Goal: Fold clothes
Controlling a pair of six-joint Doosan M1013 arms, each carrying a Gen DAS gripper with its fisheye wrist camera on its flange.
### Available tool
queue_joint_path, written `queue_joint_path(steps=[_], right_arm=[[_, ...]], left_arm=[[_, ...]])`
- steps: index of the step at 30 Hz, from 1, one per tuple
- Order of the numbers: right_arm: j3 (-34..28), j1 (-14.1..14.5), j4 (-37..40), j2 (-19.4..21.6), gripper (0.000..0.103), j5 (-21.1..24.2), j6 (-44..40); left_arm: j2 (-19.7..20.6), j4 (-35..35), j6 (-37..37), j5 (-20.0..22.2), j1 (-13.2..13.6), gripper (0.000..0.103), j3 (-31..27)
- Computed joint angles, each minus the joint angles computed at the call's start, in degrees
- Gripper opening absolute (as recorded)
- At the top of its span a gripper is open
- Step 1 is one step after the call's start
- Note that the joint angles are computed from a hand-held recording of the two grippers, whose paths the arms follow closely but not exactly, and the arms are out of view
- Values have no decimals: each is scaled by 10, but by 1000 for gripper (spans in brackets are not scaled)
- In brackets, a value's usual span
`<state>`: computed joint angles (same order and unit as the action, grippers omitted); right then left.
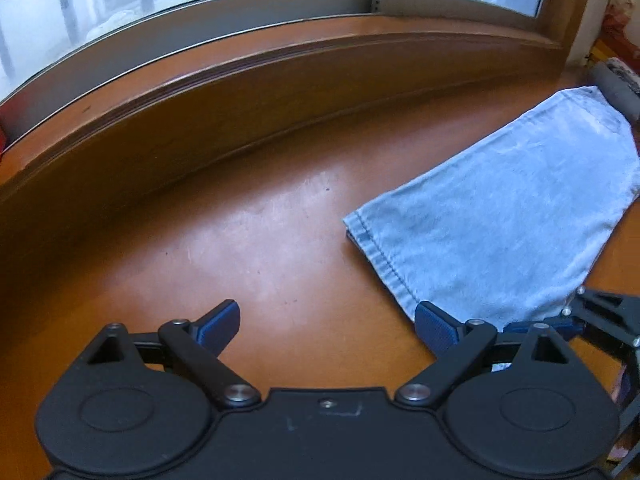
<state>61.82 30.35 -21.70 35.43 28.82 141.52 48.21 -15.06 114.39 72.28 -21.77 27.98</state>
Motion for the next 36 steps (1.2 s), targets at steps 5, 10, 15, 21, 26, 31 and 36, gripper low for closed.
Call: queue_joint_path(steps=[5,10,15,21,26,31,36], right_arm=[[-24,1,-154,6,87,79,146],[-82,-17,-224,46,87,209,198],[-128,-15,-184,76,91,215,121],[-51,14,-263,30,84,161,243],[-32,36,-352,20,84,330,348],[-35,47,-313,29,87,370,291],[-28,52,-286,21,89,282,244]], left_arm=[[27,-22,25,26,4,94,-48],[52,-36,37,46,3,94,-94],[68,-43,44,60,4,94,-121],[89,-54,41,84,7,94,-161],[87,-69,59,90,3,94,-152],[74,-81,85,85,-2,94,-122],[63,-63,108,71,-7,94,-100]])
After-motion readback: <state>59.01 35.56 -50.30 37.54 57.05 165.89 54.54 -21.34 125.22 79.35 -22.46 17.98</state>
